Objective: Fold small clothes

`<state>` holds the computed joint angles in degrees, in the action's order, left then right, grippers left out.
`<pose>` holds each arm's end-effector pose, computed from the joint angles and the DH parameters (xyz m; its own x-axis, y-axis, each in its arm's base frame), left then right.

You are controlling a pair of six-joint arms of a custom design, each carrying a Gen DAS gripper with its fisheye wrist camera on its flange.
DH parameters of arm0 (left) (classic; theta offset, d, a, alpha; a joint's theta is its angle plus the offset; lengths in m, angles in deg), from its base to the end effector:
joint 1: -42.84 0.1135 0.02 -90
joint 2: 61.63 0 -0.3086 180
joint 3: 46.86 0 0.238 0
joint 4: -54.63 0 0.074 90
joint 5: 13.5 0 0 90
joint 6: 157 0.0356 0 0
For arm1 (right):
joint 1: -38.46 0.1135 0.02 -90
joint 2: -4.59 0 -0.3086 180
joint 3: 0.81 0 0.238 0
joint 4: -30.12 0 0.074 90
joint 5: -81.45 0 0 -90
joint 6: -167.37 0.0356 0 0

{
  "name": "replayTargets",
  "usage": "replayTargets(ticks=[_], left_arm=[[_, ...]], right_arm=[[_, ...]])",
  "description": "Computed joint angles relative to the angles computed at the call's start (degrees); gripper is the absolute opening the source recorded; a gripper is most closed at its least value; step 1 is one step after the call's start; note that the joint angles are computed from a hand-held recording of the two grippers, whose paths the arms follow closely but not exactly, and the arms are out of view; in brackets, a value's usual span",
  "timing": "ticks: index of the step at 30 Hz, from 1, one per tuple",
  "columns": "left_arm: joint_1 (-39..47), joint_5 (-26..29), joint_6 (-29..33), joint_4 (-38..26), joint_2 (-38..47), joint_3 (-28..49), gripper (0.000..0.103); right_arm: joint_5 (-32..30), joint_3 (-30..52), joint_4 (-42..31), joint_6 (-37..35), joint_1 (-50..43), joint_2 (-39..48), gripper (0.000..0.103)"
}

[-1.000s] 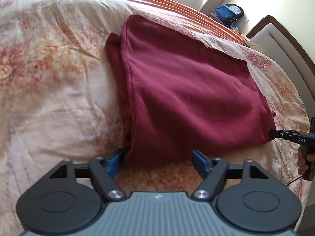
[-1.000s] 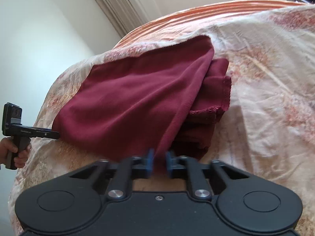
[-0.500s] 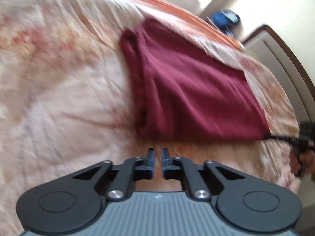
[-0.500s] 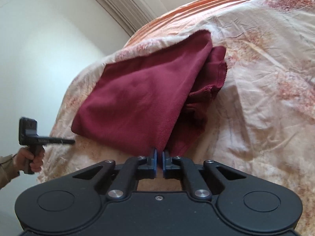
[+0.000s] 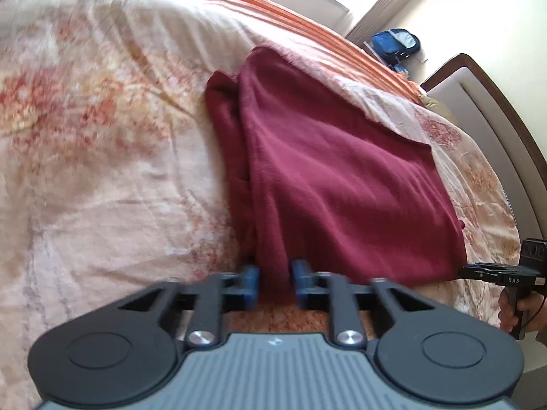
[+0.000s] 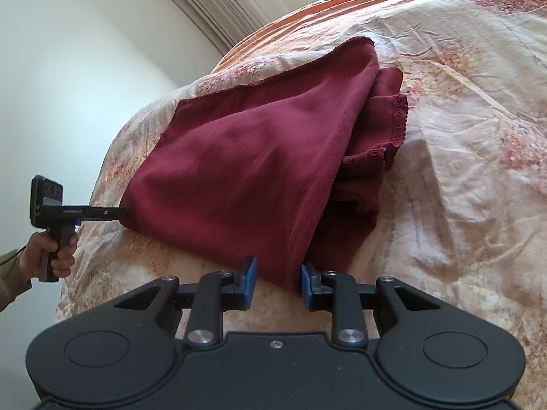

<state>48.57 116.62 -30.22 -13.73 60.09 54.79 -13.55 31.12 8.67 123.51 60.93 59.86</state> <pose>0.4088 0.0180 0.1931 -0.8318 0.3767 -0.4076 0.5484 0.6706 -0.4995 0.1286 0.0565 0.1957 -0.7668 0.4601 -0.4475 0.1660 0.8156 0.5543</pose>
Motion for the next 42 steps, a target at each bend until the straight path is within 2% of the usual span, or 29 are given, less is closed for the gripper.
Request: replayTargets(ticks=[1,2,4,6,8,10,13,14,15,17,18,19,20,21,23,25,28,31,34,38,42], left_arm=[[-0.04,0.33,-0.10,0.11,0.18,-0.25,0.010],[0.45,1.21,1.02,-1.38,0.63,0.23,0.008],[1.90,3.83,5.25,-6.23,0.90,1.40,0.007],[3.11,3.76,9.02,-8.96,0.33,1.51,0.007],[3.71,2.00,9.40,-8.57,0.19,0.82,0.007],[3.68,-1.06,5.99,-6.15,0.62,0.18,0.011],[4.47,-1.10,4.15,-7.23,1.98,2.72,0.019],[4.83,-1.33,3.71,-6.46,1.26,2.99,0.033],[5.49,-1.07,3.78,-5.66,0.33,3.15,0.039],[6.09,1.56,3.49,-4.78,-1.64,3.77,0.041],[5.75,3.59,2.24,-3.65,-2.68,3.77,0.051],[4.76,5.37,0.41,-1.51,-3.82,3.02,0.057],[3.16,7.11,-1.51,0.87,-4.76,2.10,0.068],[1.00,8.30,-3.43,3.28,-5.34,1.09,0.076],[-5.23,7.69,-8.56,8.93,-6.13,-0.93,0.076],[-11.07,4.26,-13.70,13.86,-4.97,-1.55,0.076],[-17.07,-1.98,-19.69,18.72,-2.17,-1.64,0.076],[-19.56,-8.99,-17.91,22.18,-1.79,-3.83,0.073],[-19.91,-11.56,-14.25,22.31,-3.04,-5.29,0.072],[-19.02,-12.36,-12.31,20.86,-3.05,-4.24,0.072],[-18.22,-11.79,-12.25,20.26,-2.61,-3.46,0.072]], right_arm=[[0.26,-0.15,0.20,-0.32,0.16,0.30,0.007],[0.06,-0.40,0.41,-0.67,-0.09,0.26,0.003],[-2.67,-1.63,1.26,-0.44,-2.42,-2.16,0.003],[-5.53,-1.75,-0.95,-1.47,-5.58,-5.83,0.003],[-6.30,-1.01,-4.83,-3.00,-7.73,-7.57,0.003],[-6.88,-1.05,-6.04,-3.50,-9.19,-6.98,0.006],[-6.04,0.38,-8.92,-3.37,-10.15,-4.98,0.033],[-5.51,1.38,-11.01,-3.62,-10.66,-5.88,0.046],[-3.32,3.04,-13.72,-3.32,-10.38,-7.43,0.051],[2.26,6.54,-17.09,-2.77,-8.00,-9.72,0.060],[6.31,8.40,-17.10,-2.79,-5.27,-9.48,0.069],[10.54,9.98,-15.70,-3.14,-2.11,-7.88,0.073],[13.31,11.07,-12.73,-4.00,0.21,-5.11,0.076],[13.57,11.60,-8.06,-5.38,0.81,-1.43,0.076],[12.40,12.81,2.30,-8.21,0.40,8.54,0.076],[14.83,16.14,8.98,-11.08,1.59,19.38,0.075],[16.15,22.40,13.16,-13.87,2.19,32.15,0.075],[17.22,27.91,12.20,-16.85,2.94,39.70,0.075],[19.03,29.53,8.37,-19.41,2.69,43.13,0.075],[18.44,23.47,9.88,-18.53,1.20,38.97,0.075],[20.72,21.99,7.48,-16.80,1.94,36.02,0.077]])
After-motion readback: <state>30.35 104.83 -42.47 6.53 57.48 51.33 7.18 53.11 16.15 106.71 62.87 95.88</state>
